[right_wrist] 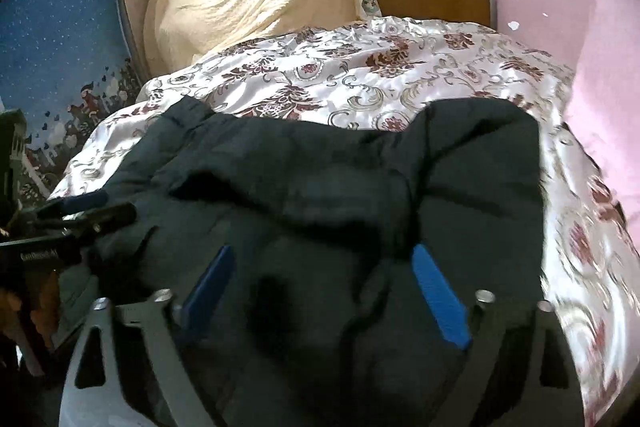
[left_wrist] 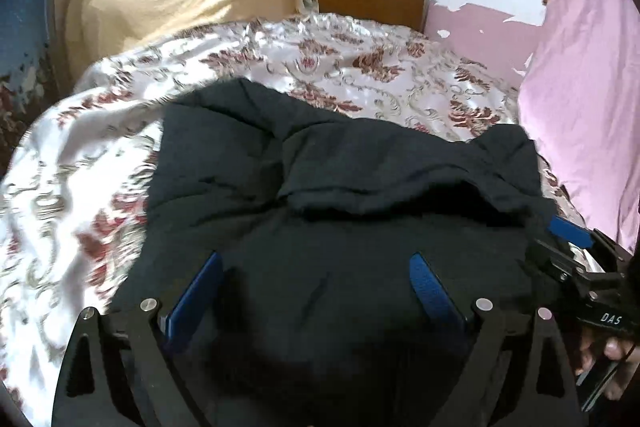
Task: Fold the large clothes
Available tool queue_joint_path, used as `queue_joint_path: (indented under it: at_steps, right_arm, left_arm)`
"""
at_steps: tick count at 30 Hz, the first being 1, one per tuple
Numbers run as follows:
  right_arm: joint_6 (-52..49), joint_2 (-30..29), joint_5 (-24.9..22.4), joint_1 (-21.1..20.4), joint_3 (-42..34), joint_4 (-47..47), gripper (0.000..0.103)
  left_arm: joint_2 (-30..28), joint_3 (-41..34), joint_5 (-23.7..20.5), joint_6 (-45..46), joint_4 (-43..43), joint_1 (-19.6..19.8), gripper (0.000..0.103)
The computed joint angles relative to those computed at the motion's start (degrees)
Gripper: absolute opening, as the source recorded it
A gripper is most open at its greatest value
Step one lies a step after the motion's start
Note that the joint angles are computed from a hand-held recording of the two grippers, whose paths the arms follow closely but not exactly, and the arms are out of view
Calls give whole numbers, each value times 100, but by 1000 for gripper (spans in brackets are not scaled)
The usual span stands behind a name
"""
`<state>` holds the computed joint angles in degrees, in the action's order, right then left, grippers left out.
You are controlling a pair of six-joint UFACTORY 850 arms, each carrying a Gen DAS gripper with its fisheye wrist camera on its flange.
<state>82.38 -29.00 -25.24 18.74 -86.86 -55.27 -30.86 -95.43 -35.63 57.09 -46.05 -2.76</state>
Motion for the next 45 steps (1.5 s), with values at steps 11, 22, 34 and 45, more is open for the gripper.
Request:
queue_joint_path:
  at_steps: [11,22,34,45]
  right_arm:
    - [744,1436,-586,846,1257,-590,101]
    - [605,2434,-1485,1907,1969,-358,101]
    - [521,2889,-2363,2969,2557,306,101]
    - [325,3084,-2955,3530,3018,1009,101]
  left_arm:
    - [1699,1599,-309,1292,-845,582,103]
    - [3087,2765,-855,2343,-1094,1241,103]
    - [3504,3311,-1712,2846,-223,2268,103]
    - [3624,3879,-1582,4304,293,2986,103]
